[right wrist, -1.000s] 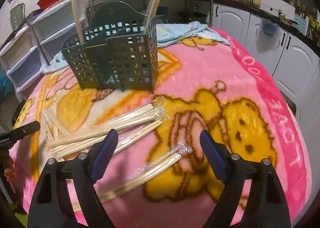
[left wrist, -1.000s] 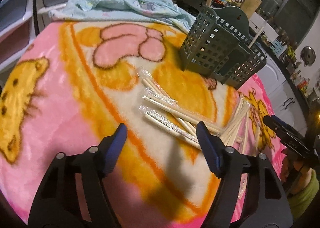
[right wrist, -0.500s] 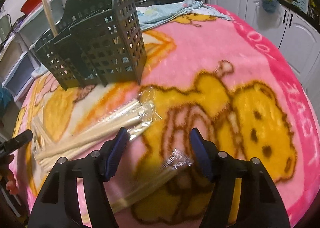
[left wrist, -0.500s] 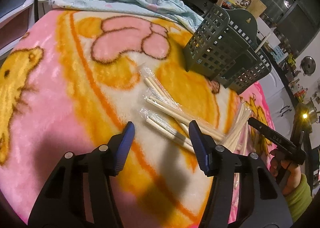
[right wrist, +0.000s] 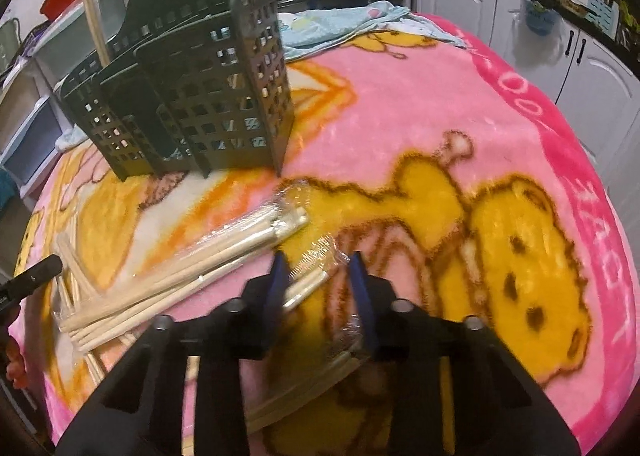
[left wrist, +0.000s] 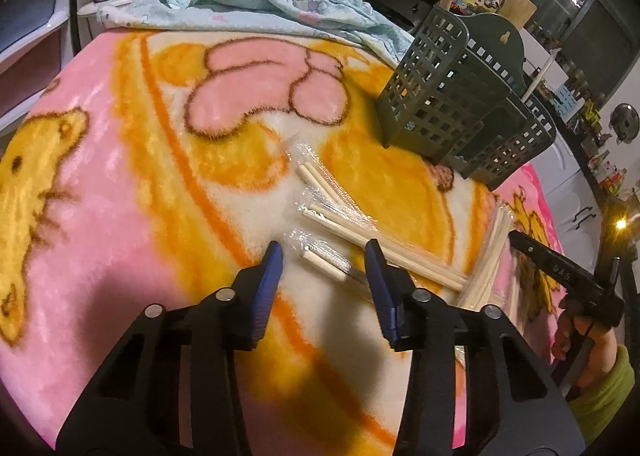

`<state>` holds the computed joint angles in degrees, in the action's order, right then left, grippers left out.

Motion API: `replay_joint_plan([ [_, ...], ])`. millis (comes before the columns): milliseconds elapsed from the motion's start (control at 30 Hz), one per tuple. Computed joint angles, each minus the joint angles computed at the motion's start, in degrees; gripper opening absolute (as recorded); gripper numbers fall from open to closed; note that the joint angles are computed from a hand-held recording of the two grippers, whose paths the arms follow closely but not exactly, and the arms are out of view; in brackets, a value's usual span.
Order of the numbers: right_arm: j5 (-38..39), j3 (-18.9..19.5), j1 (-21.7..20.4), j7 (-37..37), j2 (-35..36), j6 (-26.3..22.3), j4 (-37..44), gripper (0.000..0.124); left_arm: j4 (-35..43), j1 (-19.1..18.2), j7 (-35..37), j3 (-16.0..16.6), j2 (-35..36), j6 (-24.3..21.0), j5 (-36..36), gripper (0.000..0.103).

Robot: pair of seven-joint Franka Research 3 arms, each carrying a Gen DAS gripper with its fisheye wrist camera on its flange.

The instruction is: Organize utensils

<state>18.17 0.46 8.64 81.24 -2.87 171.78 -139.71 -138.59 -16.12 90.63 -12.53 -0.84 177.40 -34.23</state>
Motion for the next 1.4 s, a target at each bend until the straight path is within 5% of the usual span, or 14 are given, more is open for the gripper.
replay_joint_plan([
  [133,4.66,-0.59,0.55,-3.61,-0.03,0.59,0.02,0.012,0.03,0.27,-0.64,0.05,0.14,0.05,0.60,0.029],
  [400,16.76,-1.41,1.97,-12.27,-0.30,-0.81,1.06,0.007,-0.46,0.93,-2.13,0.40,-0.03,0.16,2.61,0.010],
  [833,30.84,-2.95,4.81,-25.37,-5.85,-0.62,0.48,0.004,-2.11,-1.26,2.03,3.20,-3.23,2.19,-1.79,0.005],
  [1400,35.50,-5.61,11.28,-35.58,-14.83,2.31,-1.32,0.004,-6.14,-1.79,-12.58,4.62,-10.93,8.10,18.53,0.004],
])
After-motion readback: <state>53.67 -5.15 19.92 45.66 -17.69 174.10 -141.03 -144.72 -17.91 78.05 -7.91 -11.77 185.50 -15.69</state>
